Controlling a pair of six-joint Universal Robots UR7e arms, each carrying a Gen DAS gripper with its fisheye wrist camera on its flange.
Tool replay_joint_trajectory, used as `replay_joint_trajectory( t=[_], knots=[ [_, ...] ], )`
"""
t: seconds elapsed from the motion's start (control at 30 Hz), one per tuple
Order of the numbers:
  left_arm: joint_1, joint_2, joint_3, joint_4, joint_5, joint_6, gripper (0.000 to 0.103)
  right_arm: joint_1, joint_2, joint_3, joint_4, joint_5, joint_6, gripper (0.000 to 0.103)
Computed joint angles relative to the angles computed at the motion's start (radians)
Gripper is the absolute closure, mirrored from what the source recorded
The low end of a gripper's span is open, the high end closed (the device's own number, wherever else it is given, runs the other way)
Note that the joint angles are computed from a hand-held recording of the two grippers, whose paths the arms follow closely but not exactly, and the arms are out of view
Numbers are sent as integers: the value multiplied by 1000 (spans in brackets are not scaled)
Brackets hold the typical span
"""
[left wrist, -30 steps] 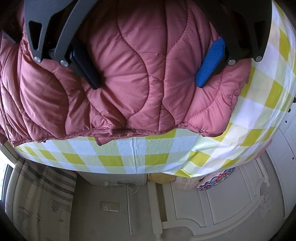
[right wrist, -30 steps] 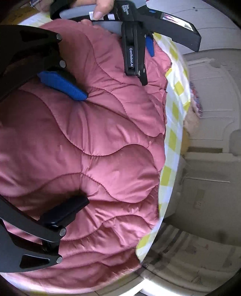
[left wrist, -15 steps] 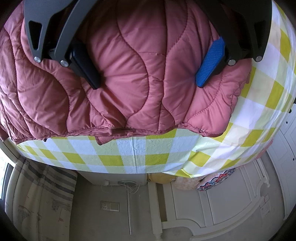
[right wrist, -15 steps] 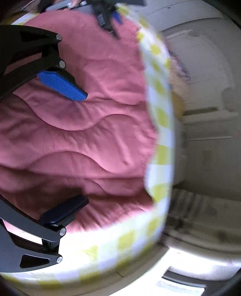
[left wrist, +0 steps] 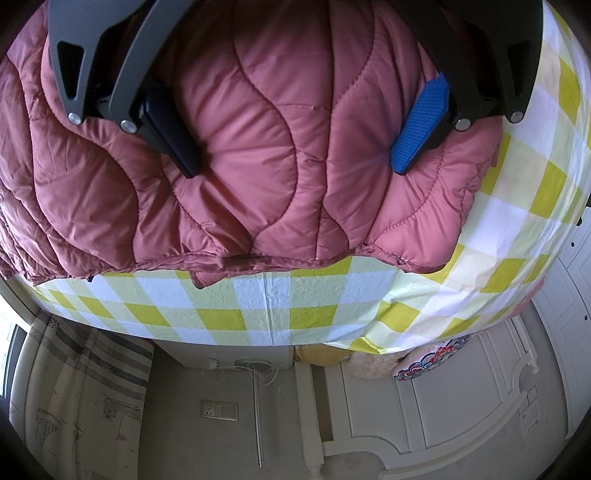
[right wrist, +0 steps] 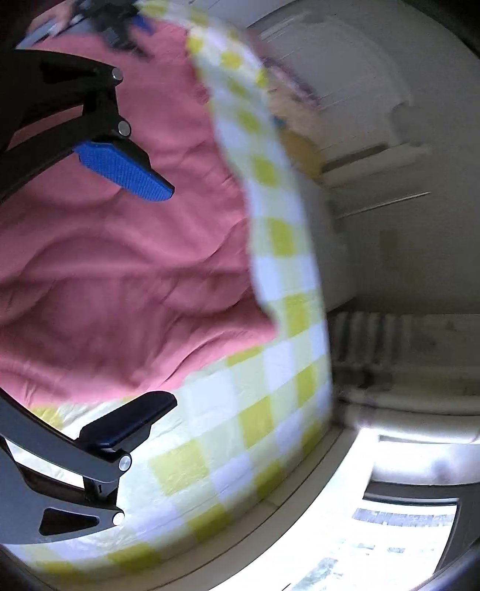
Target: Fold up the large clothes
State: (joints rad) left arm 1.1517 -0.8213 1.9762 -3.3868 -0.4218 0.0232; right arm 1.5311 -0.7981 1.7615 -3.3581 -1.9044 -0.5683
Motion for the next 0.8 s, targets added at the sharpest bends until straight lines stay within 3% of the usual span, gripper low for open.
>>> replay_joint_trajectory(
  t=[0.17, 0.27, 0.4, 0.5, 0.57, 0.67, 0.73, 0.8],
  knots=[
    [-2, 2, 2, -4, 2, -2, 2, 40, 100, -140, 134, -17, -37, 5],
    [-2, 1, 3, -7, -2, 0, 2, 53, 201, -232, 204, -173, -85, 4],
    [0, -5, 2, 13, -4, -12, 2, 60, 217, -228, 156, -210, -96, 4],
    [-30, -20, -9, 186, 72, -127, 2, 54, 226, -227, 122, -199, -114, 4],
    [-69, -21, -7, 139, 70, -92, 2, 53, 230, -230, 117, -195, -115, 4],
    [-116, 19, -21, -19, 0, 25, 2, 51, 234, -238, 121, -190, -116, 4],
    [-117, 56, -57, 32, -20, 9, 2, 46, 253, -268, 131, -181, -115, 4],
    [-92, 114, -102, 122, 8, -21, 2, 43, 247, -263, 138, -168, -107, 4]
  ],
)
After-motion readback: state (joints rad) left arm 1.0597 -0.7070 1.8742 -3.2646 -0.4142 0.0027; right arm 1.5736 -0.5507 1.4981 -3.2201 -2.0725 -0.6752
